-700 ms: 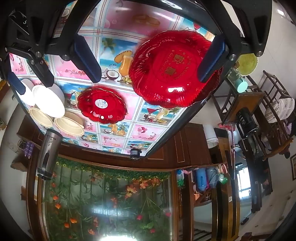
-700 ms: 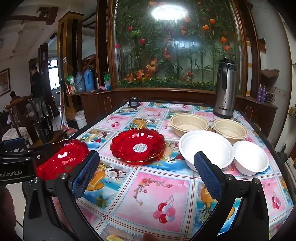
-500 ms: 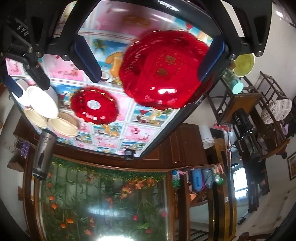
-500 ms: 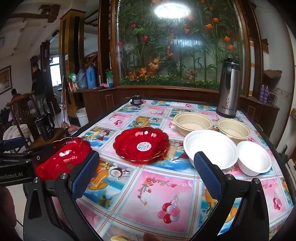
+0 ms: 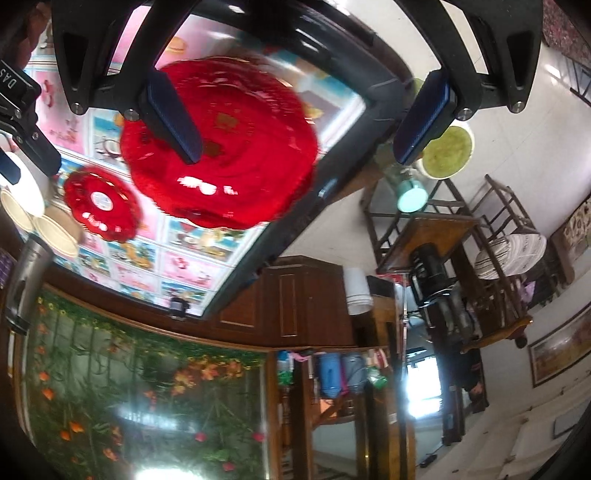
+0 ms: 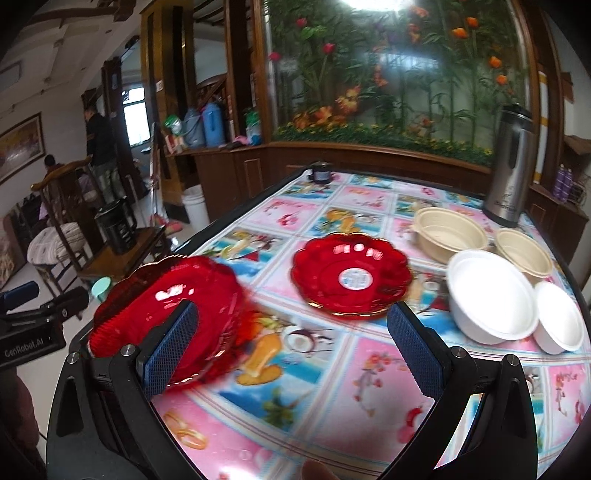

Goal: Organize plates and bowls
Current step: 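Grasp the large red scalloped plate with the left tool and lift it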

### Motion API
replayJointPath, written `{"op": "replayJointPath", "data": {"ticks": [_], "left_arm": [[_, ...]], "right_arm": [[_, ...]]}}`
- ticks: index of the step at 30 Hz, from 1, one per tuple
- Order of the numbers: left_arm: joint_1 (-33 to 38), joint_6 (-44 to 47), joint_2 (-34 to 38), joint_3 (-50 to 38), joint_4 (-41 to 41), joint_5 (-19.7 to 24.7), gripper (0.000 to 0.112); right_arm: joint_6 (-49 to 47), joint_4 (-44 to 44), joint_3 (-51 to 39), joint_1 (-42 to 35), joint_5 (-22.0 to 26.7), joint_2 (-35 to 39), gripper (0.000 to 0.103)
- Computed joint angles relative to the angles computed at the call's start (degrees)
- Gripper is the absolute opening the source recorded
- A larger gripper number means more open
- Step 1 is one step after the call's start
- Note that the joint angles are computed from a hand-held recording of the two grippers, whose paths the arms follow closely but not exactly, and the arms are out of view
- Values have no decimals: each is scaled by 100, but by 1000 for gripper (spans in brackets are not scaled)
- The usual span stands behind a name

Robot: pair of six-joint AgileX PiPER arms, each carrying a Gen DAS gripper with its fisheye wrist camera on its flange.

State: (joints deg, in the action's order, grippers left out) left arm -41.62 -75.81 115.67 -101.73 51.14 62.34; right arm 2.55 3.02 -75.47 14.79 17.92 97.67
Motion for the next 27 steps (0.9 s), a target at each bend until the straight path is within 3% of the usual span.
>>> {"op": "replayJointPath", "data": {"ticks": [5,15,19,24,27], "left_arm": [[146,-203,-255,480,122,-322,103],[656,3,-471,891,-401,-1013,103],[1105,668,-371,767,-1233,-1267,103],[1396,1111,-120,469,-1665,-1156,102],[1510,1306,1,314,-1824,-1112,99]], "right_arm": [[451,-694,-92,179,14,149,103],[623,-702,-893,394,781,604,103],[266,-51,-1453,248,1300,920,103],[-219,936,-1970,5,1742,1243,103],[-149,890,-2226,84,1926,1452,103]]}}
